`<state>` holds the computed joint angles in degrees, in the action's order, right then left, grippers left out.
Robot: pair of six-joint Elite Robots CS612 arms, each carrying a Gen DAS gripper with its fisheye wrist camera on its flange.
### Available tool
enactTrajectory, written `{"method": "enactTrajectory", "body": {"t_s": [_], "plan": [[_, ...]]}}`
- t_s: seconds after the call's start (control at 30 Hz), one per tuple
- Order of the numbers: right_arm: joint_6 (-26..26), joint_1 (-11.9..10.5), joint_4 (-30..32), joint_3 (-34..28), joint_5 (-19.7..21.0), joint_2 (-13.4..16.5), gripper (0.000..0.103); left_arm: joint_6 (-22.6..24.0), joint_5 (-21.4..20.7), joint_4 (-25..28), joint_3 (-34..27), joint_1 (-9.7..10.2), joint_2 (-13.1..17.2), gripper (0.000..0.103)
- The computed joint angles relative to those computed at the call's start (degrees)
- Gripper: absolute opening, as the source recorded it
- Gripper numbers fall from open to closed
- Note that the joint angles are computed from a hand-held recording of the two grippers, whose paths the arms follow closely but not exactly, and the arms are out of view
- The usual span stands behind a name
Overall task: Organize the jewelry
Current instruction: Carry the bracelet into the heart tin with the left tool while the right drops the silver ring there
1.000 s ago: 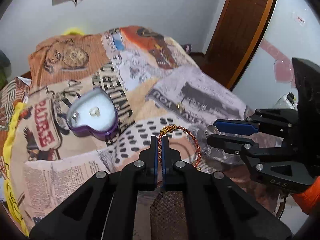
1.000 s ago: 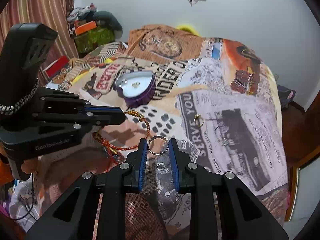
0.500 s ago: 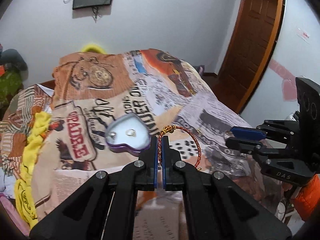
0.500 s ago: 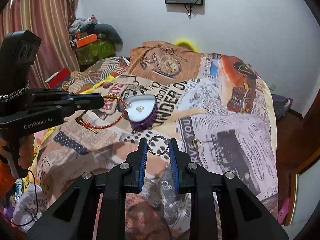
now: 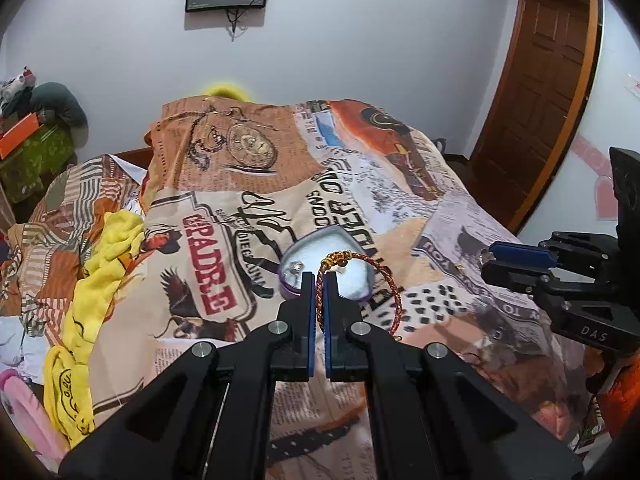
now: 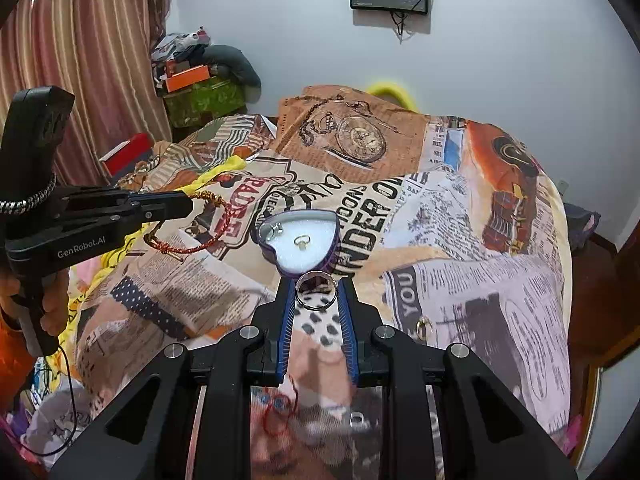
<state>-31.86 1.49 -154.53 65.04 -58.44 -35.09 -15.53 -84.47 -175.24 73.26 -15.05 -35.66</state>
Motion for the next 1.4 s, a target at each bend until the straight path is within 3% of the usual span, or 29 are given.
{"method": "enactTrajectory", "body": {"t_s": [0.3,0.77,1.2,1.4], "plan": [[-1.50,1.34,3.19,-5.85,-0.87,3.00,0.020,1.09,0.60,2.01,-5.50,1.03,3.05,0.001],[-5.43,2.82,18.53,-18.84,-2.45,9.57,0.020,2.29,-1.73,9.39,-14.91,2.34,8.73,0.001],[-12.22,4.73,23.19,-22.14,-8.79,11.85,0.020,2.95,-3.23,12.45,-17.77,2.76,10.82,0.001],[-11.85,5.03,23.48,-23.39,-10.25,12.71,0.020,2.96,-3.50,12.71,-18.02,2.78,11.09,0.001]]}}
